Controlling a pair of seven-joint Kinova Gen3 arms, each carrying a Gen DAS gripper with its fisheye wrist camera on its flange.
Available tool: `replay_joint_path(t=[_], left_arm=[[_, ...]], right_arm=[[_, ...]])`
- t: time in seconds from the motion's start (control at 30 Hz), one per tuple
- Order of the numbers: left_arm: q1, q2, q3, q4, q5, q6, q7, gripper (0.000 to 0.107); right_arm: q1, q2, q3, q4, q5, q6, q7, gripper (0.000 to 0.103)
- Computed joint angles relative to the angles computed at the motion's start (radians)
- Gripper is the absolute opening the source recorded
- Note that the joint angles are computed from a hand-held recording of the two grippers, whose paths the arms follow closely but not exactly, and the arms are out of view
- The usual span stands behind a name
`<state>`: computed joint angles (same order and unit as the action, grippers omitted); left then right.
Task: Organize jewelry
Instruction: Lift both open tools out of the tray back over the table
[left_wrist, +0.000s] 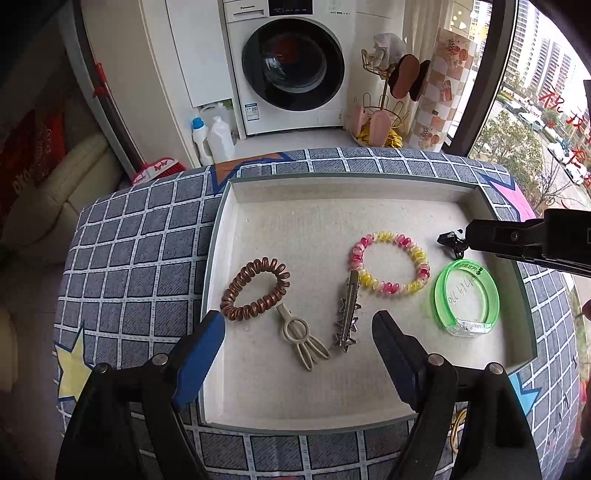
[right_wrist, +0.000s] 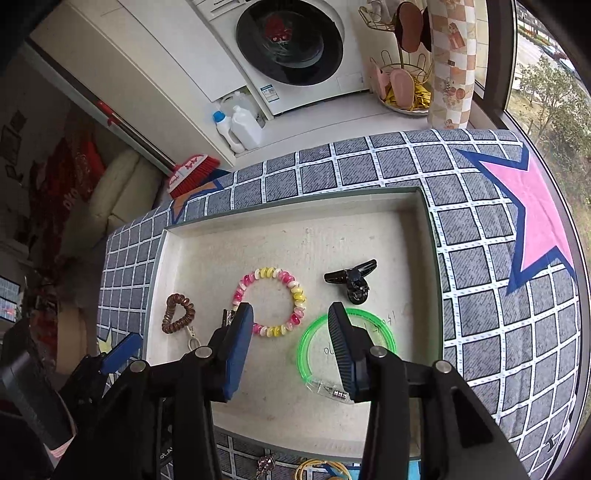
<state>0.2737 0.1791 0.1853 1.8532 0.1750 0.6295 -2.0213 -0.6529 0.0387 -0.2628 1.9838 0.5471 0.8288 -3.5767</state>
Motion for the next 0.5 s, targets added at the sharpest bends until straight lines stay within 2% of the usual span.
replay_joint_path(t=[0.03,0.17,0.23,0.4,0.5], left_arm=[[-0.002,-0.013,-0.002,0.009,-0.002,-0.003,-0.002,0.103],[-0.041,-0.074,-0.005,0.049,0.062,0.008,-0.082,0.103],[-0.055,-0.103,-0.015,0.065,0.087,0.024,-0.119,0.103],[-0.082,-0.157,-0.052,0.098,0.126,0.079,-0.184,0.103],[-0.090,-0.188,-0.067,0.130,0.118,0.083,-0.189,0.103]], right_arm=[[-0.008,-0.007,-0.006,0.003,0.006,0.010,-0.020,0.056],[-0.036,-0.036,-0.042,0.012,0.030,0.054,-0.107,0.066],[-0.049,-0.052,-0.063,0.019,0.043,0.073,-0.158,0.078],[-0.078,-0.071,-0.115,0.009,0.059,0.137,-0.243,0.084],[-0.107,-0.070,-0.146,-0.005,0.074,0.182,-0.297,0.094]])
